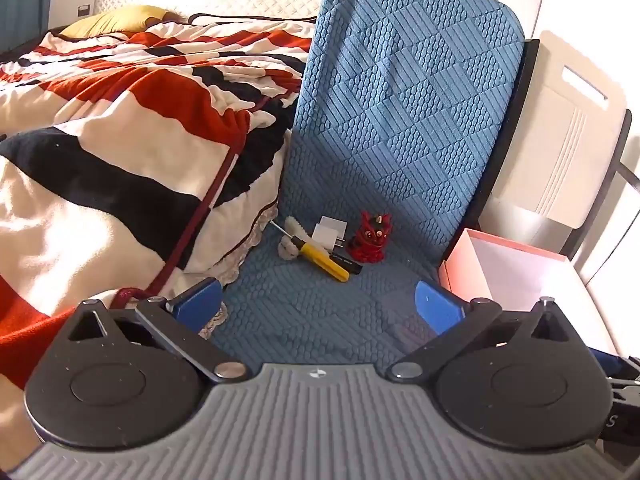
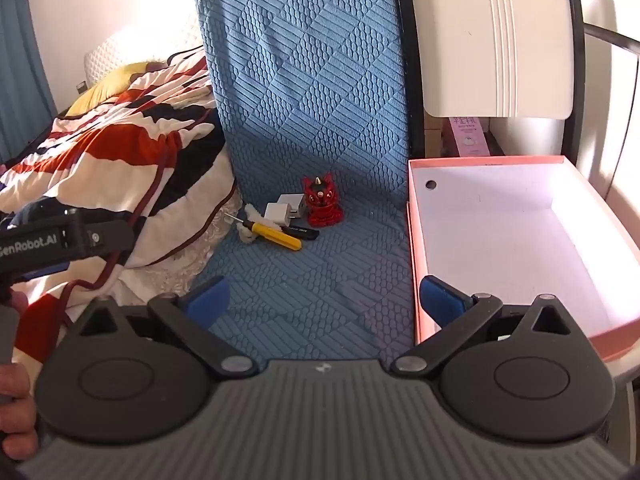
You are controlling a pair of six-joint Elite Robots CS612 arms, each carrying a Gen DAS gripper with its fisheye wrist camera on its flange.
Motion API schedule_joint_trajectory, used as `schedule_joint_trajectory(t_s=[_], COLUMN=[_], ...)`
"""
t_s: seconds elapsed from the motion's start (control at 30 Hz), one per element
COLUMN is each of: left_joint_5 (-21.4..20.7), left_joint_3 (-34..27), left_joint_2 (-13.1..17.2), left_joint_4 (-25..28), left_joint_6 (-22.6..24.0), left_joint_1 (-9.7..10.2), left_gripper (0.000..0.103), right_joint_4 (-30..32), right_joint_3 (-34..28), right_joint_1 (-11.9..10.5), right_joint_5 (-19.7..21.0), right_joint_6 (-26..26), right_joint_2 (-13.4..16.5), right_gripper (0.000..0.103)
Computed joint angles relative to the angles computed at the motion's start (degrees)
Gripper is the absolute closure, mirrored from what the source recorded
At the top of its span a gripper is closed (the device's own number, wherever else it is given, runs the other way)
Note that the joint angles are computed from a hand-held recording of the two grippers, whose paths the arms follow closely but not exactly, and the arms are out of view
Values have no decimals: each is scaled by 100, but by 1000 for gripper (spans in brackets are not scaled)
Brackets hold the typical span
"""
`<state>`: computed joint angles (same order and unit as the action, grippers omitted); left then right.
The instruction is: Organize rigid objects
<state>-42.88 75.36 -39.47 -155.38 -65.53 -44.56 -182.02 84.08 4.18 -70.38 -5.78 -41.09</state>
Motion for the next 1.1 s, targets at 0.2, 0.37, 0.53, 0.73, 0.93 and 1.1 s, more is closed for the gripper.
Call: schedule_joint_trajectory(t_s=[0.2, 0.37, 0.53, 0.73, 0.93, 1.1], left_joint_5=[-152, -298, -293, -288, -291, -364], left_joint_3=[-79, -5, 65, 179, 69, -64], left_joint_2=[75, 99, 93, 53, 130, 215], left_joint_4=[-72, -357, -498, -483, -345, -319], left_joint_6=[180, 353, 597, 454, 292, 294], left_joint_1=[38, 80, 132, 163, 144, 160], left_gripper=[0, 0, 0, 0, 0, 0], right_joint_4=[56, 29, 26, 2, 87, 55], right_joint_3=[-63, -56, -108, -148, -190, -180], right_joint_1=[-46, -9, 77, 133, 109, 66], right_joint_5=[26, -43, -178, -176, -85, 7], right_joint_6=[-56, -12, 43, 167, 28, -34], right_joint_2=[64, 84, 134, 177, 181, 184], right_gripper=[0, 0, 0, 0, 0, 0])
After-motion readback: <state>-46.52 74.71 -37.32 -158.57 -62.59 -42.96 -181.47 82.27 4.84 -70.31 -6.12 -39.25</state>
